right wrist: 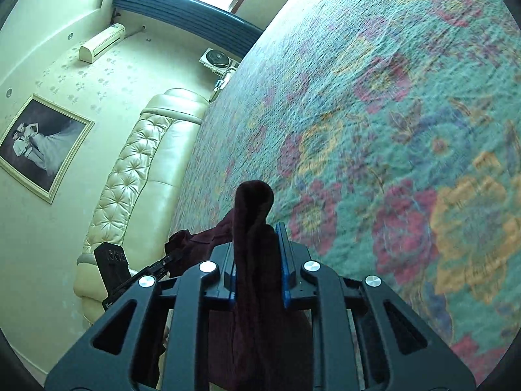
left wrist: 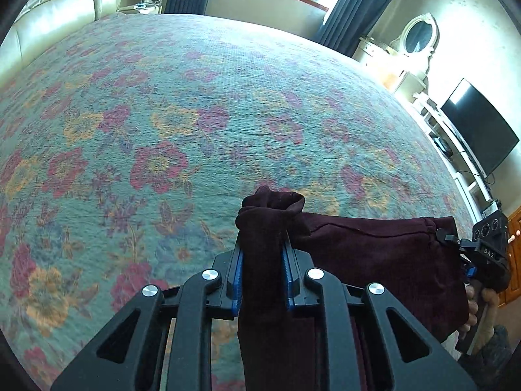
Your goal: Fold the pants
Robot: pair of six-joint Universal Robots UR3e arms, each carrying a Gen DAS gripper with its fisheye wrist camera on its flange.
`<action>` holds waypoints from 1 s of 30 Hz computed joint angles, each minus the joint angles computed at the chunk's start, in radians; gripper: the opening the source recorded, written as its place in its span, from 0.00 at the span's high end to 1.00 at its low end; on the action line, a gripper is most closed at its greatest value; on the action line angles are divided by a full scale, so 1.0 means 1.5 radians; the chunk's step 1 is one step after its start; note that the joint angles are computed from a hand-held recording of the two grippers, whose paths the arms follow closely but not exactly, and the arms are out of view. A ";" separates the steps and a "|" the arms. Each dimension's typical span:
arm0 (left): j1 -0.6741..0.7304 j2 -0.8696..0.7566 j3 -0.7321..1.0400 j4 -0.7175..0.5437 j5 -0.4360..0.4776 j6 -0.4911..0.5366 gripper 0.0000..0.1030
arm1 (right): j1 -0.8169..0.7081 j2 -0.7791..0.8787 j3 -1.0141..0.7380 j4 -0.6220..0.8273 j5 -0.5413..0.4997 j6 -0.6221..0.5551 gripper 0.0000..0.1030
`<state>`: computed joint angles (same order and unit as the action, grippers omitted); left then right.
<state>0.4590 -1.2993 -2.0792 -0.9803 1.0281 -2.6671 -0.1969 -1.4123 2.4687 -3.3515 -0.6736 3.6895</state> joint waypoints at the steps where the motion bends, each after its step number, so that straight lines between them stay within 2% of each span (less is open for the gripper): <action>1: -0.020 -0.051 0.020 0.030 0.021 -0.022 0.81 | 0.014 0.036 -0.031 0.004 -0.019 0.008 0.82; 4: -0.054 -0.144 0.032 0.088 0.073 -0.052 0.80 | 0.019 0.124 -0.067 -0.018 -0.031 0.027 0.82; 8: -0.040 -0.152 -0.017 0.145 0.062 -0.028 0.78 | -0.002 0.177 -0.042 -0.072 -0.003 0.018 0.82; 17: -0.014 -0.134 -0.040 0.138 0.037 -0.006 0.77 | -0.007 0.195 -0.034 -0.091 0.003 0.016 0.82; 26: -0.016 -0.134 -0.044 0.148 0.036 -0.011 0.76 | -0.021 0.205 -0.017 -0.108 0.014 0.006 0.82; 29: -0.012 -0.126 -0.044 0.132 0.032 0.001 0.66 | -0.045 0.189 0.010 -0.090 0.034 -0.021 0.80; 30: 0.003 -0.116 -0.043 0.102 0.018 0.013 0.57 | -0.060 0.174 0.029 -0.076 0.043 -0.040 0.77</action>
